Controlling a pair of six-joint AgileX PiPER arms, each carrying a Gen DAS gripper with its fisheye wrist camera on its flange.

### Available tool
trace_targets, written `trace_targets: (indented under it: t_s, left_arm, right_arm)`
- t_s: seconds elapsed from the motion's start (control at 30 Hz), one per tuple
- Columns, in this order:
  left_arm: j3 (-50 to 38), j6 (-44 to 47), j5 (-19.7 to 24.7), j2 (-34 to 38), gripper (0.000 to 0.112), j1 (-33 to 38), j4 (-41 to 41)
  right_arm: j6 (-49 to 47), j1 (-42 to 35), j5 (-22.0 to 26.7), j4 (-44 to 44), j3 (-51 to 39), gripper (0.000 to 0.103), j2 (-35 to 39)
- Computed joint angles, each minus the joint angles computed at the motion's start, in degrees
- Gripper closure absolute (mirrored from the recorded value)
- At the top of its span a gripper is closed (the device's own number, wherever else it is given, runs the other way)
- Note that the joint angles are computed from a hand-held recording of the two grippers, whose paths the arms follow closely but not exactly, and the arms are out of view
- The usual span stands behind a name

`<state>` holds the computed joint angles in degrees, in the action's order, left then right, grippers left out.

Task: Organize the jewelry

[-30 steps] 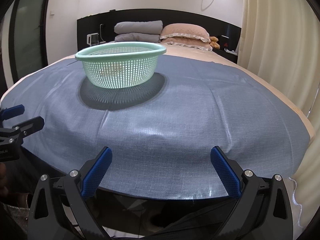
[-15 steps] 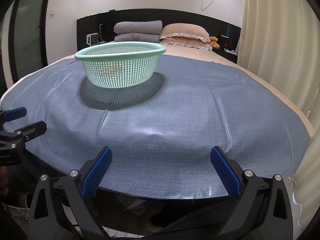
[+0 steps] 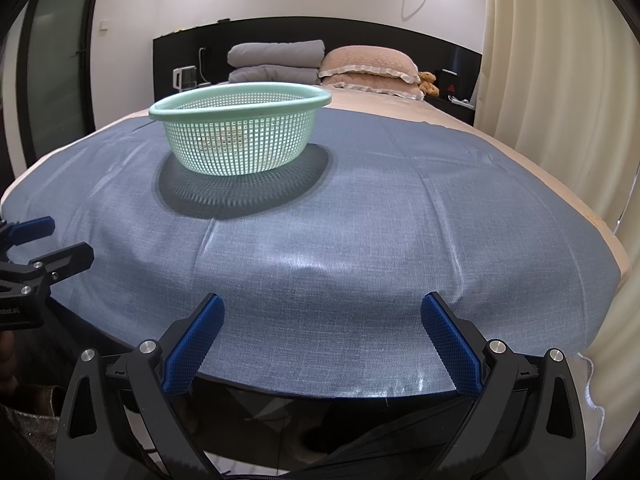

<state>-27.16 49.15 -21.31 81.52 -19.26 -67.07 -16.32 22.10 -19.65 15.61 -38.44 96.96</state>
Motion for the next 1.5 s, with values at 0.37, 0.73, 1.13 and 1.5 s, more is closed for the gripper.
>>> trace_targets:
  t_s: [0.37,0.73,1.13,1.5]
  left_arm:
    - [-0.79,3.93,-1.84,0.89,0.015,-1.41,-4.14]
    - [-2.59,9.18,0.11,2.8,0.015,-0.8,-8.62]
    - [-1.63,4.77,0.11,1.95,0.015,-0.64,-4.94]
    - [-1.38,3.86,1.31,1.69,0.015,0.21,-3.52]
  right_arm:
    - [0.34,0.03,0.61,-0.41,-0.65,0.008,0.44]
    - [1.19,-0.47,1.08,-1.65,-0.85,0.008,0.49]
    - [1.52,-0.68,1.59,-2.11,-1.08,0.008,0.56]
    - [1.55,-0.74,1.61,-2.2,-1.15,0.008,0.63]
